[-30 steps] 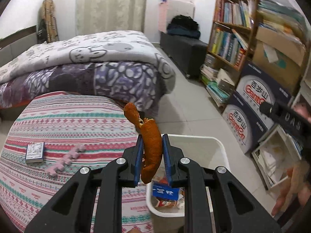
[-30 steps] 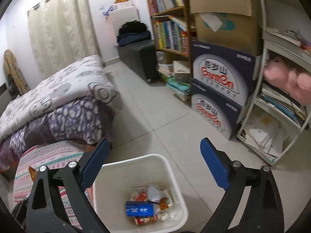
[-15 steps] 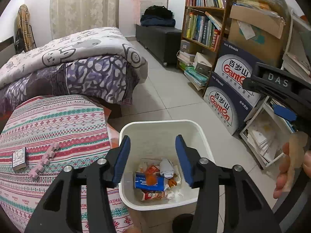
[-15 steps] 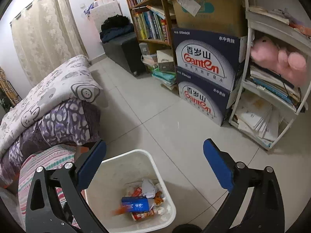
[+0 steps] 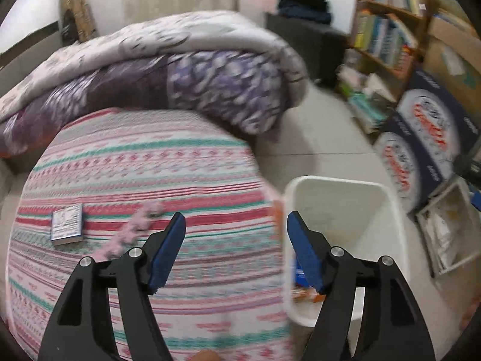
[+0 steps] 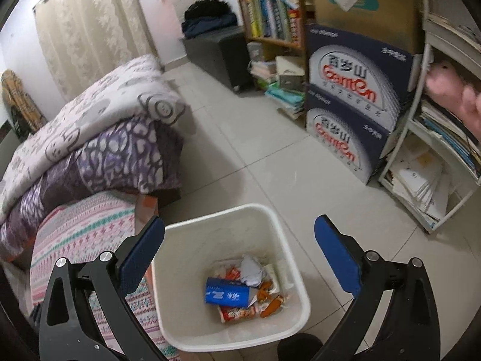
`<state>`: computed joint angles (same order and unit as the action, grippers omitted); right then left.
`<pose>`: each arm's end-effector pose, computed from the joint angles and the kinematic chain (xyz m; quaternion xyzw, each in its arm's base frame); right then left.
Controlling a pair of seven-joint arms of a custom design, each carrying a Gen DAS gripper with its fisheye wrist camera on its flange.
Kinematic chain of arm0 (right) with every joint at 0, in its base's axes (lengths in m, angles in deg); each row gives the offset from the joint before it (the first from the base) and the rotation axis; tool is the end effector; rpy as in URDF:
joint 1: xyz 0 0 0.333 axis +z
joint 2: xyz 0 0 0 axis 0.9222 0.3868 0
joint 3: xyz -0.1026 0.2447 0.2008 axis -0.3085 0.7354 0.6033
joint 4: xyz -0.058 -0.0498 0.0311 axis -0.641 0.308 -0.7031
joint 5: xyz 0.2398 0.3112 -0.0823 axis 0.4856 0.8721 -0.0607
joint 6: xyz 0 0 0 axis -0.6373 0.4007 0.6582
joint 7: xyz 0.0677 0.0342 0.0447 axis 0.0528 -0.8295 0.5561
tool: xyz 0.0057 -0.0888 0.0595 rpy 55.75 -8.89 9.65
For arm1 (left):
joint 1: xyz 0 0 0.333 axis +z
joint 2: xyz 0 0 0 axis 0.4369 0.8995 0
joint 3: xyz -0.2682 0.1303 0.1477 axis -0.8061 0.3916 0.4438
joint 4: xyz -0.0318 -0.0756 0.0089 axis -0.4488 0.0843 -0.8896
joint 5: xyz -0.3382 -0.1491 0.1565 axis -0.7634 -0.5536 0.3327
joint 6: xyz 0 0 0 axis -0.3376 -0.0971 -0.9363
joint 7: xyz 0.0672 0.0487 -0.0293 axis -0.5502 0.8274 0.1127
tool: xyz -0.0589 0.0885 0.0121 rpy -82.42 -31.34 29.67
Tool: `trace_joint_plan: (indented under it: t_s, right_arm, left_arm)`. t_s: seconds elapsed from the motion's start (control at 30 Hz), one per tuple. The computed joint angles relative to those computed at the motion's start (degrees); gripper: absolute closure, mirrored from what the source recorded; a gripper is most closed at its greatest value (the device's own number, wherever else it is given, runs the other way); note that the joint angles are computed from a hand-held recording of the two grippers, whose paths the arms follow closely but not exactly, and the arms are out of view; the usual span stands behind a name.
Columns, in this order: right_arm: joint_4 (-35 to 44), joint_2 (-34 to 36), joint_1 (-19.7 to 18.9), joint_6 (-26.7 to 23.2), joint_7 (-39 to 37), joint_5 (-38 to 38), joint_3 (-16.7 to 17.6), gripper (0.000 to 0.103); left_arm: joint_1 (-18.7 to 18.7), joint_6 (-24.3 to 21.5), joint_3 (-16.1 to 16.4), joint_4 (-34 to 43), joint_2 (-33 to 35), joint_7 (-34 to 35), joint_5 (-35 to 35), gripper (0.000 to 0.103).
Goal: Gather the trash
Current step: 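Reach the left tool back to the bed and grasp the pink crocheted strip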
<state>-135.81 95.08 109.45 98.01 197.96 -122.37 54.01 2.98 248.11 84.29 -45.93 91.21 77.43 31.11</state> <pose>0.6421 0.4791 0.3780 -0.5376 0.7651 -0.2310 0.2689 0.6390 -0.2875 0.3355 -0.6984 0.6436 -0.2126 0.2299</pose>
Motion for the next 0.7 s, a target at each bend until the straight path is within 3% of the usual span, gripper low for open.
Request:
trace_joint_plan:
  t_s: [0.07, 0.23, 0.37, 0.47, 0.6, 0.67, 0.7]
  right_arm:
    - [2.9, 1.9, -0.6, -1.1, -2.8, 1.5, 1.3, 0.007]
    - [10.3, 6.6, -0.8, -4.1, -9.9, 5.6, 2.9, 0.007]
    - [15.5, 9.8, -0.4, -6.0, -14.0, 8.8, 3.0, 0.007]
    - [20.0, 12.7, 0.0, -8.2, -16.5, 10.7, 2.7, 0.007]
    - [26.5, 16.5, 0.5, -11.4, -19.9, 13.0, 2.5, 0.007]
    - [29.6, 18.3, 0.6, -12.9, -21.2, 14.0, 2.3, 0.007]
    - [31.5, 19.5, 0.7, -13.9, -21.8, 14.6, 2.2, 0.007]
  left_arm:
    - [1.9, -2.1, -0.9, 0.3, 0.8, 3.4, -2.4, 0.033]
    - [3.7, -8.1, 0.6, 1.9, 3.8, 7.3, -2.9, 0.033]
    - [6.5, -9.8, 0.0, 3.0, 6.1, 11.8, -5.6, 0.033]
    - [8.9, -9.5, -1.1, 3.4, 7.5, 15.7, -9.4, 0.033]
    - [10.7, -4.3, -1.3, 1.2, 7.2, 18.5, -12.7, 0.033]
    - [12.5, -2.4, -2.8, 0.2, 6.8, 21.4, -16.4, 0.040]
    - [11.8, -1.7, -2.0, -0.5, 6.3, 21.4, -16.6, 0.050]
